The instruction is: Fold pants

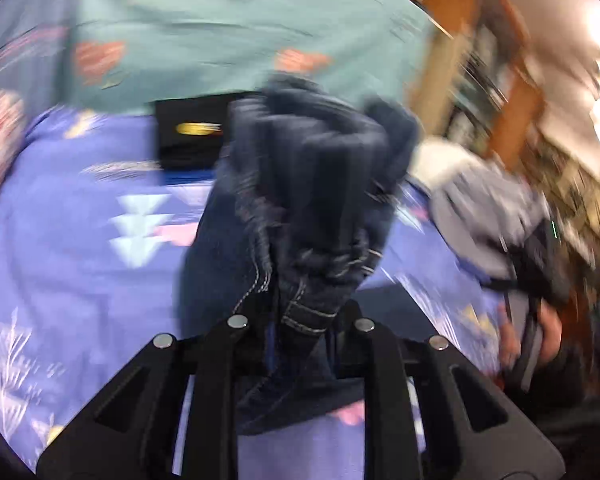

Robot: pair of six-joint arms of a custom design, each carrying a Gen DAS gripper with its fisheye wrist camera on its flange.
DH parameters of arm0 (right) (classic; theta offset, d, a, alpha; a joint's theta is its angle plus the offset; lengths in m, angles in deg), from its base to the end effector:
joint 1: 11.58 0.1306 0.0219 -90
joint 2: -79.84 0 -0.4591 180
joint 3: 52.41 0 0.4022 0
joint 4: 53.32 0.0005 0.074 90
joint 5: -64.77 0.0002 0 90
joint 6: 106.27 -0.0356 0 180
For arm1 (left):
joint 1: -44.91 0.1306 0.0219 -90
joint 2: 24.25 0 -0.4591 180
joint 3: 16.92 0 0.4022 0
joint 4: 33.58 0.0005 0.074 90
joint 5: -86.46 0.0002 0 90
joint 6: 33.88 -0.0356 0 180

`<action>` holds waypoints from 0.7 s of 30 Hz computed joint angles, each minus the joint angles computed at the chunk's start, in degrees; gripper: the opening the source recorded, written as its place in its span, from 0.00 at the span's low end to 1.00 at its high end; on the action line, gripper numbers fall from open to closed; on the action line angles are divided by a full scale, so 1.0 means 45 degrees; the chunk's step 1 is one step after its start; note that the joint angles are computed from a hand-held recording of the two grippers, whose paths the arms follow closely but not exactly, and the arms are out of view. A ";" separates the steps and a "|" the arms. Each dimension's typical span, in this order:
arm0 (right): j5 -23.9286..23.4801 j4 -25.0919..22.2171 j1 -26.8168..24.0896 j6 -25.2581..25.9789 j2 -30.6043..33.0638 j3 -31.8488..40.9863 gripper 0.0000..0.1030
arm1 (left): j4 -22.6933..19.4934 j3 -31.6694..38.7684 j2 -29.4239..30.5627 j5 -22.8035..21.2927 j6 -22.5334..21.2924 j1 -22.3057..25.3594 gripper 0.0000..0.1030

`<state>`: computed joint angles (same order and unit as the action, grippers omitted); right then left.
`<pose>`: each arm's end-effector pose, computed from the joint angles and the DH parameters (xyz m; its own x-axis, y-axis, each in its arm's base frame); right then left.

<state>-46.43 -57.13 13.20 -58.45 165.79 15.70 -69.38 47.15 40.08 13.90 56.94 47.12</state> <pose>0.4233 0.2090 0.4256 -0.7155 0.3592 -0.5992 -0.2908 0.6267 0.7230 0.3126 0.0009 0.4789 -0.5911 -0.0365 -0.8058 0.1969 0.9622 -0.1880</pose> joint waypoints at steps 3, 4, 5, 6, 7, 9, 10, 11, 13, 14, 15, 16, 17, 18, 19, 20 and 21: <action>-0.0830 -0.0280 -0.0327 -0.0401 -0.0021 -0.0177 0.99 | -0.1057 0.0241 0.1488 -0.1564 -0.1591 -0.2552 0.29; -0.1269 -0.0490 -0.0379 -0.0520 0.0078 -0.0169 0.99 | -0.1398 0.0257 0.1955 -0.2312 -0.1903 -0.3182 0.29; -0.1890 -0.0715 -0.0424 -0.0678 0.0205 -0.0188 0.99 | -0.1698 0.0266 0.2322 -0.3120 -0.2145 -0.3695 0.29; -0.2348 -0.0928 -0.0422 -0.0746 0.0286 -0.0202 0.99 | -0.1443 0.0003 0.2199 -0.3980 -0.2301 -0.4180 0.28; -0.2868 -0.1111 -0.0381 -0.0806 0.0414 -0.0193 0.99 | -0.1209 -0.0114 0.2004 -0.4284 -0.2392 -0.4359 0.28; -0.3489 -0.1280 -0.0312 -0.0873 0.0490 -0.0171 0.99 | -0.1701 0.0096 0.1746 -0.3334 -0.2261 -0.3912 0.29; -0.3719 -0.1287 -0.0237 -0.0940 0.0516 -0.0141 0.99 | -0.2070 0.0204 0.1600 -0.2805 -0.2228 -0.3624 0.29; -0.3965 -0.1327 -0.0114 -0.0907 0.0560 -0.0012 0.99 | -0.2378 0.0304 0.1459 -0.2469 -0.2269 -0.3407 0.29; -0.4095 -0.1412 0.0143 -0.0637 0.0580 0.0267 0.99 | -0.2693 0.0391 0.1224 -0.2069 -0.2330 -0.3209 0.35; -0.4112 -0.1614 0.0337 -0.0309 0.0602 0.0507 0.99 | -0.2861 0.0460 0.1176 -0.1656 -0.2335 -0.3042 0.41; -0.4172 -0.1868 0.0511 -0.0003 0.0649 0.0724 0.99 | -0.2936 0.0526 0.1157 -0.0889 -0.2280 -0.2781 0.68; -0.4272 -0.2247 0.0680 0.0296 0.0754 0.0968 0.99 | -0.2669 0.0471 0.1054 -0.0380 -0.2103 -0.2642 0.92; -0.4343 -0.3061 0.0904 0.0753 0.0975 0.1359 0.99 | -0.2090 0.0289 0.0779 -0.0360 -0.1830 -0.2457 0.95; -0.4368 -0.3735 0.1072 0.1070 0.1183 0.1653 0.99 | -0.1935 0.0301 0.0767 -0.0351 -0.1652 -0.2394 0.95; -0.4297 -0.4547 0.1225 0.1356 0.1422 0.1978 0.99 | -0.2050 0.0424 0.0929 0.0238 -0.1656 -0.2101 0.95; -0.3961 -0.5087 0.1376 0.1517 0.1571 0.2174 0.99 | -0.2158 0.0421 0.0905 0.0562 -0.1547 -0.1984 0.95; -0.3736 -0.5361 0.1450 0.1665 0.1616 0.2275 0.99 | -0.2216 0.0425 0.0891 0.0966 -0.1496 -0.1782 0.95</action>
